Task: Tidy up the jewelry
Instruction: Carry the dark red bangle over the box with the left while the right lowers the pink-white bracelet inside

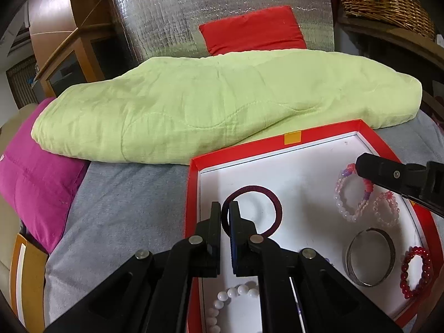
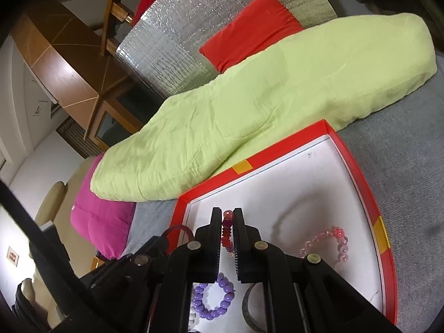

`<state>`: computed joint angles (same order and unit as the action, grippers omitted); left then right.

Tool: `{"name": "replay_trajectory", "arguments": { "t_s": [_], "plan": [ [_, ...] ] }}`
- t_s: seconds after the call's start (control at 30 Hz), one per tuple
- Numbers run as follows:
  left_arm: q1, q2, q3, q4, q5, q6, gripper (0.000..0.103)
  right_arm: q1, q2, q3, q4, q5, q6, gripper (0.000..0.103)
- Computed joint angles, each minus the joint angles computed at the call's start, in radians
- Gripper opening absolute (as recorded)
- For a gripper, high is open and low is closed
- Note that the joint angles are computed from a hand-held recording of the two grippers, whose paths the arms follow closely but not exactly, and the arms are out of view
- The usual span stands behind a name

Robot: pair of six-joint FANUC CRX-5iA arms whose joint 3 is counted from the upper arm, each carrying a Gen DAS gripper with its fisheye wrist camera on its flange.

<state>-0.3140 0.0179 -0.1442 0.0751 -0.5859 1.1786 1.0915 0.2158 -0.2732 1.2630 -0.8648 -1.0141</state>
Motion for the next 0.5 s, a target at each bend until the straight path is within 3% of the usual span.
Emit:
{"name": "replay_trajectory", "arguments": {
  "t_s": [0.5],
  "plan": [
    [0.003, 0.055, 0.030, 0.050, -0.051, -0.061, 0.006, -0.020, 0.001, -0.013, -0.032, 0.029, -0.001, 0.009]
  ]
}}
